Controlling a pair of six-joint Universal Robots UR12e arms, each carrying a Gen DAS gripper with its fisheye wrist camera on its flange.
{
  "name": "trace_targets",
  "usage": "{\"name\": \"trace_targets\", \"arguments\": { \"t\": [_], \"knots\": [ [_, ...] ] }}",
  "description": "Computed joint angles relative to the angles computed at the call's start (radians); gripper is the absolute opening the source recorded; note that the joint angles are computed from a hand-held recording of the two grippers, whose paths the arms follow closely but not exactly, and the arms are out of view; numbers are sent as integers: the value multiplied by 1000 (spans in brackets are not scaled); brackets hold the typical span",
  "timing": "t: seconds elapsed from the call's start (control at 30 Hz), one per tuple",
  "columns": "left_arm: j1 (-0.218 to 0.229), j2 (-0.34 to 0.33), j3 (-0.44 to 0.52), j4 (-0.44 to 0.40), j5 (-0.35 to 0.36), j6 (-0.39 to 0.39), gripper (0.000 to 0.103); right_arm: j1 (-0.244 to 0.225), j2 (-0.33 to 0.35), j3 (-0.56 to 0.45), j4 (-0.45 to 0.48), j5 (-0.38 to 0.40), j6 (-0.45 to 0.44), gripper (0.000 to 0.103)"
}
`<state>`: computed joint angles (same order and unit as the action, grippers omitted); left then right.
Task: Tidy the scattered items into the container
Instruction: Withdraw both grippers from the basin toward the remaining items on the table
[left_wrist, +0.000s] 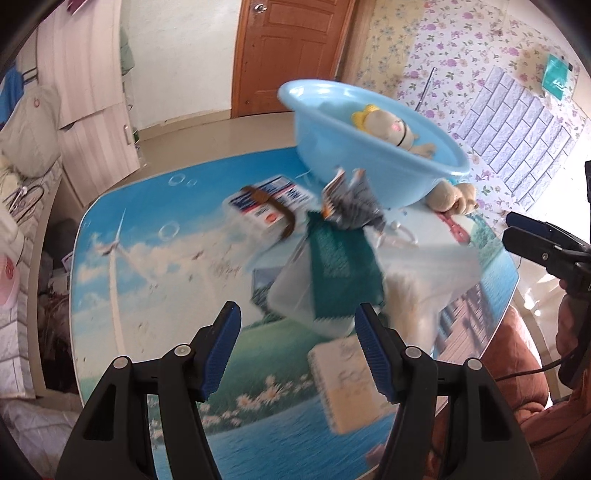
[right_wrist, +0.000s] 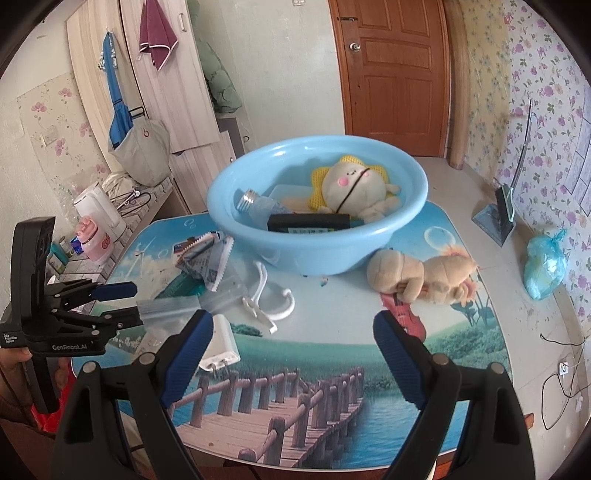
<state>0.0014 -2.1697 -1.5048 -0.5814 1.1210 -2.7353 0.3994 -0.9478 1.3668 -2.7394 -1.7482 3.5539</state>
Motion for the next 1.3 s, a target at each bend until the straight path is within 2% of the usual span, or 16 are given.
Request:
{"name": "trace_targets", "arguments": {
  "t": [0.1,0.17,0.2,0.6,0.73,0.9,1.17,1.2,1.3],
  "knots": [
    [10,5,-12,-3,-11,-6,64,-1,-2,6,11,3,8,90],
    [14,9,-22,0,-23,2,68,-1,-3,12,15,4,12,90],
    [16,12,-26,-1,-31,7,73,-1,-4,14,19,5,13,90],
    [11,33,-56,-91,-81,138,80,1,0,15,32,28,23,90],
    [4,34,-59,-104,-71,175,80,0,1,17,31,54,26,90],
    [-6,23,-49,-111,-33,184,80,0,5,11,34,73,30,90],
    [-2,23,-55,-95,-32,201,80,0,16,-5,1,152,-9,90],
    [0,24,-56,-96,-35,202,77,1,19,-9,1,161,-17,90],
    [6,28,-59,-105,-59,209,52,5,29,-27,4,196,-43,90]
  ]
}}
